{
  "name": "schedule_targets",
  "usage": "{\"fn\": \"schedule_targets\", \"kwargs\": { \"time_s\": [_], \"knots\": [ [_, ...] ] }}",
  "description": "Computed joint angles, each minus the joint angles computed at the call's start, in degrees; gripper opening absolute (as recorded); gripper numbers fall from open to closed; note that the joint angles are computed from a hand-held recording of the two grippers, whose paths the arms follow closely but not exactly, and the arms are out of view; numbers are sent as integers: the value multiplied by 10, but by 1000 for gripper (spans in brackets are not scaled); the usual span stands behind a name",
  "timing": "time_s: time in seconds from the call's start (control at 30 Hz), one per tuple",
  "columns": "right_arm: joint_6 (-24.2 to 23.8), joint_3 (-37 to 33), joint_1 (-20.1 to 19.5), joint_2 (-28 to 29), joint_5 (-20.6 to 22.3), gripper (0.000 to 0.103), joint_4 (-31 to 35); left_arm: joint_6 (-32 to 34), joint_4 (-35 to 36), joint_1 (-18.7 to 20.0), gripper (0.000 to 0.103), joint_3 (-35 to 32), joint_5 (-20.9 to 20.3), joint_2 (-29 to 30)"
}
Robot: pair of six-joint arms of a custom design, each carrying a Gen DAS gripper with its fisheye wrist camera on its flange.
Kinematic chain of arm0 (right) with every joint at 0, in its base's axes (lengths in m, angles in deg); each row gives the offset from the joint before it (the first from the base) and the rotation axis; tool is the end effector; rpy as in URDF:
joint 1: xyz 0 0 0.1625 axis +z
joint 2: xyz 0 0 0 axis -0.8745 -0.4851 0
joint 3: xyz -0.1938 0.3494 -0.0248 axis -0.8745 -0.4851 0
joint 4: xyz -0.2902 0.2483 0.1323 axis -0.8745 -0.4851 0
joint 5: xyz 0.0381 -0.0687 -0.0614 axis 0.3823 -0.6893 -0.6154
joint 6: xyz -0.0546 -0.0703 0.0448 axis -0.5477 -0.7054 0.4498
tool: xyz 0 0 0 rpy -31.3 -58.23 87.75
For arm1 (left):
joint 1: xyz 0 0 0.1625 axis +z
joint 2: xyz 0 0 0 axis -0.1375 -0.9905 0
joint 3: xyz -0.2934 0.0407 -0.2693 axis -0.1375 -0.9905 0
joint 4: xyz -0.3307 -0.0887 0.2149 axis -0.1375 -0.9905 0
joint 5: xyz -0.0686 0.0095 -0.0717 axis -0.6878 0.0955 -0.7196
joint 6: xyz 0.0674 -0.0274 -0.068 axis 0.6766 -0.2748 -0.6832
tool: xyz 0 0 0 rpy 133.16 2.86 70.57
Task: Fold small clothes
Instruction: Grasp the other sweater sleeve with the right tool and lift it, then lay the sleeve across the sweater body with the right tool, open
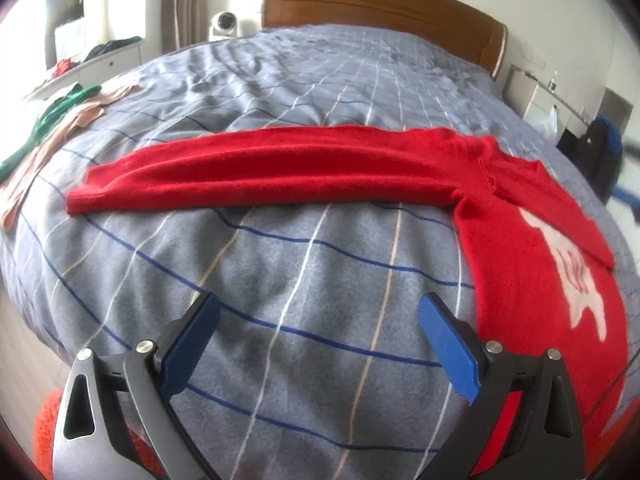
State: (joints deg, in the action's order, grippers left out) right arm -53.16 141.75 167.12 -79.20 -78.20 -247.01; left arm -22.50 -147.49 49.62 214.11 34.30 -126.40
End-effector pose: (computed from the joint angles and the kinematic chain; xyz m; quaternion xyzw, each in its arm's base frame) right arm 0.2344 -0.4705 0.2933 -0.0090 -0.9163 0.3860 0.1068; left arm -0.1498 -0.4060 0.2091 0.2069 0.8960 -0.2957 0.2586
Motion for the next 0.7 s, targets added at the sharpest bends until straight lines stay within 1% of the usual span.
{"fn": "schedule_targets", "kwargs": {
  "time_s": [0.07, 0.13, 0.17, 0.2, 0.3, 0.37, 0.43, 0.47, 0.5, 0.53, 0.57, 0.63, 0.67, 0.7],
  "knots": [
    [-4, 31, 1, -27, -42, 85, -9, -1, 0, 1, 100, -2, -3, 3],
    [-11, 71, 3, -69, -108, 85, -13, 2, -5, 0, 100, -3, -5, 10],
    [-13, 77, 4, -80, -135, 85, -8, 5, -6, -1, 100, -4, -5, 11],
    [-23, 96, 0, -99, -166, 85, -12, 8, -9, -4, 100, -2, -3, 14],
    [-44, 151, -20, -152, -235, 85, -39, 16, -12, -11, 100, 1, 1, 19],
    [-48, 188, -35, -190, -263, 85, -59, 20, -10, -13, 100, 2, 1, 23],
    [-56, 227, -58, -223, -288, 85, -93, 24, -6, -16, 100, 3, 2, 28],
    [-67, 247, -70, -232, -304, 85, -122, 25, -5, -17, 100, 4, 4, 29],
    [-72, 257, -76, -241, -311, 85, -134, 26, -2, -19, 100, 5, 8, 31],
    [-84, 274, -91, -253, -310, 85, -158, 26, 1, -22, 100, 6, 14, 34],
    [-95, 291, -109, -269, -294, 85, -176, 25, 4, -23, 100, 7, 18, 35],
    [-139, 332, -166, -306, -207, 85, -231, 23, 7, -27, 100, 10, 23, 33],
    [-165, 347, -183, -308, -178, 86, -273, 22, 9, -28, 100, 10, 24, 32],
    [-173, 349, -186, -301, -173, 86, -290, 21, 11, -28, 100, 10, 24, 31]
  ]
}}
